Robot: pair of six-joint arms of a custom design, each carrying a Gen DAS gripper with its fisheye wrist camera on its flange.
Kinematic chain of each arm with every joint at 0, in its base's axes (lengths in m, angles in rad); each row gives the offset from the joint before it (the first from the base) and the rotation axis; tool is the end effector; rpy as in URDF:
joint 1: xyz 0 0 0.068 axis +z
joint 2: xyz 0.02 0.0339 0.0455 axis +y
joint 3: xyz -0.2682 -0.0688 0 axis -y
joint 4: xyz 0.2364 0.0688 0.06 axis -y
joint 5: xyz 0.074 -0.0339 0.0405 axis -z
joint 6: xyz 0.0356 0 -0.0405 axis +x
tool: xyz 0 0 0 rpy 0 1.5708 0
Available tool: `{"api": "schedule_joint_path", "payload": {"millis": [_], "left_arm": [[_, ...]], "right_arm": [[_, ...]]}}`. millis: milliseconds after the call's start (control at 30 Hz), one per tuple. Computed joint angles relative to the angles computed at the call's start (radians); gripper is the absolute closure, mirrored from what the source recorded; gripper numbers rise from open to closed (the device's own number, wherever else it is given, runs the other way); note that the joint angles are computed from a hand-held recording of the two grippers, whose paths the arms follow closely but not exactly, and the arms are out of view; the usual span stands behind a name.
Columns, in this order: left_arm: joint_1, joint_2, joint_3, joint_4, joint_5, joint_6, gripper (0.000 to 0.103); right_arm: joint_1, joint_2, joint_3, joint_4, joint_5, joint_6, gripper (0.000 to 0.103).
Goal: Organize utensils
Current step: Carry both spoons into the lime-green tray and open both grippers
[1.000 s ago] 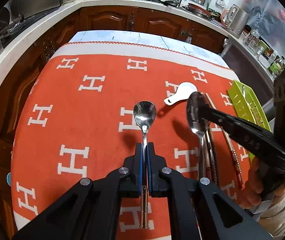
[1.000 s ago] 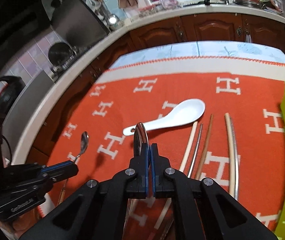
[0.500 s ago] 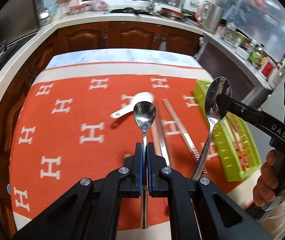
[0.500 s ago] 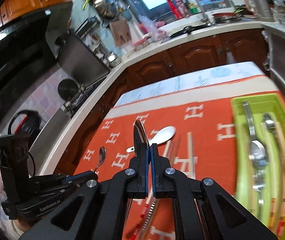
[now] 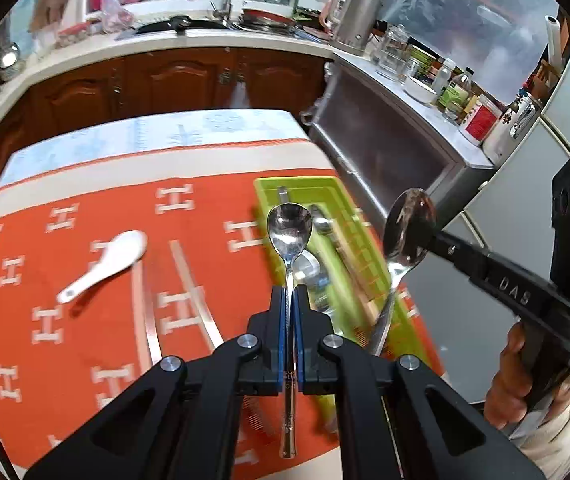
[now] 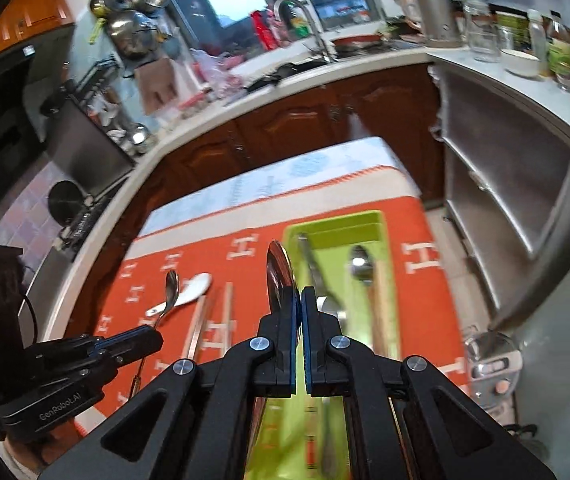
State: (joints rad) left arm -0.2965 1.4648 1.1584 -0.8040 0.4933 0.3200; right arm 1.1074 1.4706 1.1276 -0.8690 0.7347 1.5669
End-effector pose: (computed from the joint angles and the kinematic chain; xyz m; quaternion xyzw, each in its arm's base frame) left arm 0.2647 -0.0985 0.2717 0.3395 0.8828 -0.2351 0.2240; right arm 0.1426 0.2320 0.2633 0.2715 0.8796 0.0802 0.3823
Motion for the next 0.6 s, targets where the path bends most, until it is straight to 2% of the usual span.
{"api": "schedule_joint_path", "payload": {"millis": [133,267,433,600], "left_arm": [[-0.110,0.060,0.015,0.043,-0.029,-0.116,0.101],[-0.176,0.139,0.014,0.086,-0.062,-0.184,0.101],[-0.212,0.196,-0.013,0.164,-0.107,-0.231,0.101],[-0.227,0.251,-0.005,0.223,-0.130,-0.283,0.101]], "right_arm": [[-0.057,-0.143,-0.112,-0.019,-0.040,-0.020,0.101],[-0.173,-0.192,-0.166,-0.023,-0.120,-0.134,0.100],[-0.335,-0.174,-0.267,0.192,-0.264,-0.320,0.101],[-0.437,-0.034,-0.254,0.352,-0.334,-0.423,0.101]]}}
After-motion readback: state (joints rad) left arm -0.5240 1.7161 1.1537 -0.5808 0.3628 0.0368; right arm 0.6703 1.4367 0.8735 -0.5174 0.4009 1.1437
